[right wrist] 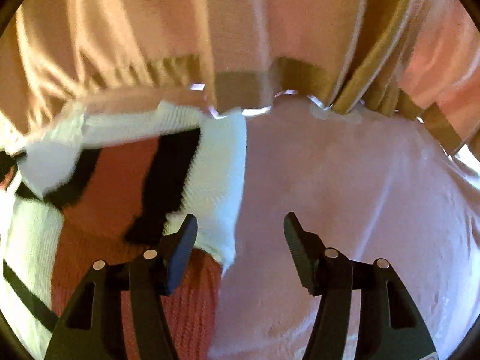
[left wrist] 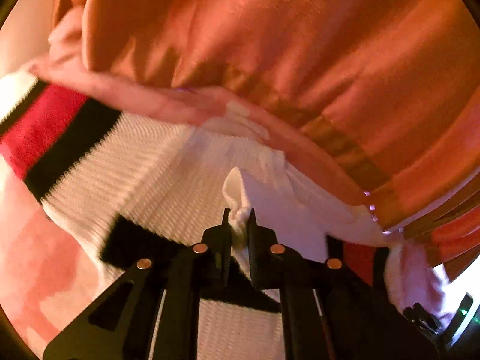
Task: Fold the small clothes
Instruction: 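Grasp the other sleeve with the left gripper and lift it, then fold the held sleeve over the body with the left gripper and release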
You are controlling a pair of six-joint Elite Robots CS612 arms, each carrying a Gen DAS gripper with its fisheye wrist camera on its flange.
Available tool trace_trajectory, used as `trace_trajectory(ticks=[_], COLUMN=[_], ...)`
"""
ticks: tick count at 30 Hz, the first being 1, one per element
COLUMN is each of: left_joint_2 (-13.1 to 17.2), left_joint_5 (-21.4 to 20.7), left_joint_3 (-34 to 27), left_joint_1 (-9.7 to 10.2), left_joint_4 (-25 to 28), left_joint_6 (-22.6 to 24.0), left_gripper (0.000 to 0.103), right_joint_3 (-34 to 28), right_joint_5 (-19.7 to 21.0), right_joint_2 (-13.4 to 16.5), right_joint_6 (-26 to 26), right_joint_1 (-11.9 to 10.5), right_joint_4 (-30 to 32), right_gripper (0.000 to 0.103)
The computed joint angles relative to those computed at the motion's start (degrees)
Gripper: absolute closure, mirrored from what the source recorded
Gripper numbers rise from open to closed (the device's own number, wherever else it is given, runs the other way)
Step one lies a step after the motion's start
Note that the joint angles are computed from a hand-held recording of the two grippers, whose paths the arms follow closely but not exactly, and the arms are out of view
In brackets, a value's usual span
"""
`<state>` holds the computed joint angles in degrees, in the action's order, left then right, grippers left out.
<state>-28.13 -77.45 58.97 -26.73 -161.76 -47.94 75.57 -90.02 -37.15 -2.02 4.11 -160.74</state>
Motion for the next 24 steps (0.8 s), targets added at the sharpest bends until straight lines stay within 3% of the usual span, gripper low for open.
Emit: trace_trajectory(ticks=[3,6,9,12,15,18,19,20,22,24], left_joint_2=[0.95,1.20,1.34,2.10,2.12,0.39,-0.27,-0.99,-3.12,-5.39], left_joint_5=[-1.19,-0.94,-1.09,-1.65,-1.78,-3.49,-3.43,-2.98,1.08,6.14], left_joint_3=[-1.28,-1.58,-1.79,-2.98,-2.96,0.80,1.92,3.12,6.58,10.13], left_joint_1=[0.37,0.47,0.57,0.68,0.74,1.31,1.49,1.65,2.02,2.80], left_joint_4=[4.58,5.70,5.81,8.86,8.36,-0.59,-2.64,-4.32,-7.15,-7.09], left_joint_6=[-0.42,-0.44,-1.04,-1.07,-1.46,-5.96,-7.03,-8.03,-11.52,-15.49], left_gripper=[0.095,0.094,0.094,0.093,0.091,0.088,0.078,0.054,0.033,0.030], right_joint_3=[-1.68,-3.79,-5.65,-5.14,-2.10,1.17,1.84,2.35,2.49,2.00], right_joint_5=[-1.20,0.19,-2.81,0.12,3.19,4.73,5.01,5.23,6.15,6.56], right_joint_2=[1.49,2.89,4.17,3.28,1.00,-1.10,-1.42,-1.59,-1.42,-0.94], right_joint_6=[-2.31,-1.39,-0.67,3.87,8.13,9.84,9.77,9.86,9.51,7.72], right_joint_1=[0.66,0.72,0.96,0.25,0.02,0.80,1.12,1.43,2.31,3.13], right_joint_4=[1.84,2.52,3.34,4.89,0.62,-6.85,-8.71,-10.09,-10.97,-9.97], right_gripper=[0.045,0.058,0.054,0.052,0.051,0.047,0.047,0.047,0.046,0.046])
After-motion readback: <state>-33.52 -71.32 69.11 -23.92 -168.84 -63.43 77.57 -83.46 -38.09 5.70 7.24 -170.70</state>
